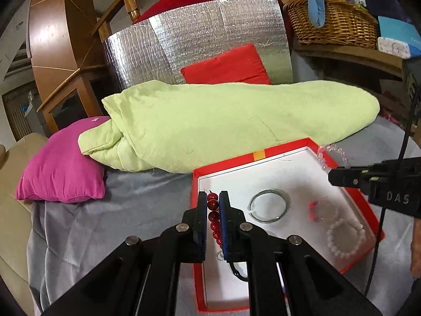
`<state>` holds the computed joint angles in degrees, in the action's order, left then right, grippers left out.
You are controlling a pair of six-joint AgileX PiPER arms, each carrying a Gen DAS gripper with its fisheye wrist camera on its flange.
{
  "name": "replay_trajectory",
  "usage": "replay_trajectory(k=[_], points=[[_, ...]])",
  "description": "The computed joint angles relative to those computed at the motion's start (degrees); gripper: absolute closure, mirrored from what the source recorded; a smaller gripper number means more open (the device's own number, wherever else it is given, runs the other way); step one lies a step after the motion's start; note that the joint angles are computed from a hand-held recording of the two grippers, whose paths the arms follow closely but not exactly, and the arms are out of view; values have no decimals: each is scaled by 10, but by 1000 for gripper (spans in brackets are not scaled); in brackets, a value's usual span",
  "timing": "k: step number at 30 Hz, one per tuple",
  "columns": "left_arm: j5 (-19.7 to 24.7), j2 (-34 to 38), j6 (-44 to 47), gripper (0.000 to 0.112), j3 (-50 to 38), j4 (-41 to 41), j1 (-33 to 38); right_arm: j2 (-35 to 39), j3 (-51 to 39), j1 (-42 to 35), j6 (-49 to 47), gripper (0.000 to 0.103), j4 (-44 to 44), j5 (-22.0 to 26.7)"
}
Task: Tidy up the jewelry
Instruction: 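Open both tools to release the bracelets into the red box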
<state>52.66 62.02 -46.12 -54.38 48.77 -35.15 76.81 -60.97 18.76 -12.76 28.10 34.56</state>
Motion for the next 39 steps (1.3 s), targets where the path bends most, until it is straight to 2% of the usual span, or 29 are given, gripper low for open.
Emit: replay_trajectory(k=[6, 13, 19, 21, 22, 24, 25, 26, 30, 33, 36, 37, 39], points=[[-60, 47, 41, 103, -6, -31, 69, 57, -48, -2, 16, 94, 0, 2], [-131, 99, 115, 103, -17, -113, 153, 136, -109, -3, 76, 94, -44, 24], [-142, 120, 98, 103, -15, -103, 159, 161, -122, -7, 120, 93, -84, 20], [-140, 123, 97, 101, -15, -106, 156, 163, -121, -16, 114, 92, -73, 23], [-139, 123, 99, 95, -15, -109, 153, 163, -120, -20, 114, 92, -71, 26], [-124, 121, 83, 75, -17, -98, 138, 158, -114, -28, 103, 92, -55, 25], [-117, 120, 65, 55, -16, -82, 128, 153, -110, -32, 92, 92, -46, 24], [-109, 115, 43, 45, -14, -62, 117, 150, -109, -32, 93, 92, -50, 22], [-64, 96, 11, 43, -19, -34, 79, 119, -96, -31, 105, 92, -77, 23], [-19, 77, -12, 36, -28, -25, 51, 92, -86, -32, 112, 92, -96, 45], [45, 46, -38, 34, -35, -15, 5, 42, -66, -24, 130, 92, -130, 72], [69, 35, -45, 34, -39, -11, -13, 29, -60, -21, 137, 90, -142, 77], [118, 19, -60, 31, -45, -3, -49, -19, -39, -8, 168, 77, -179, 92]])
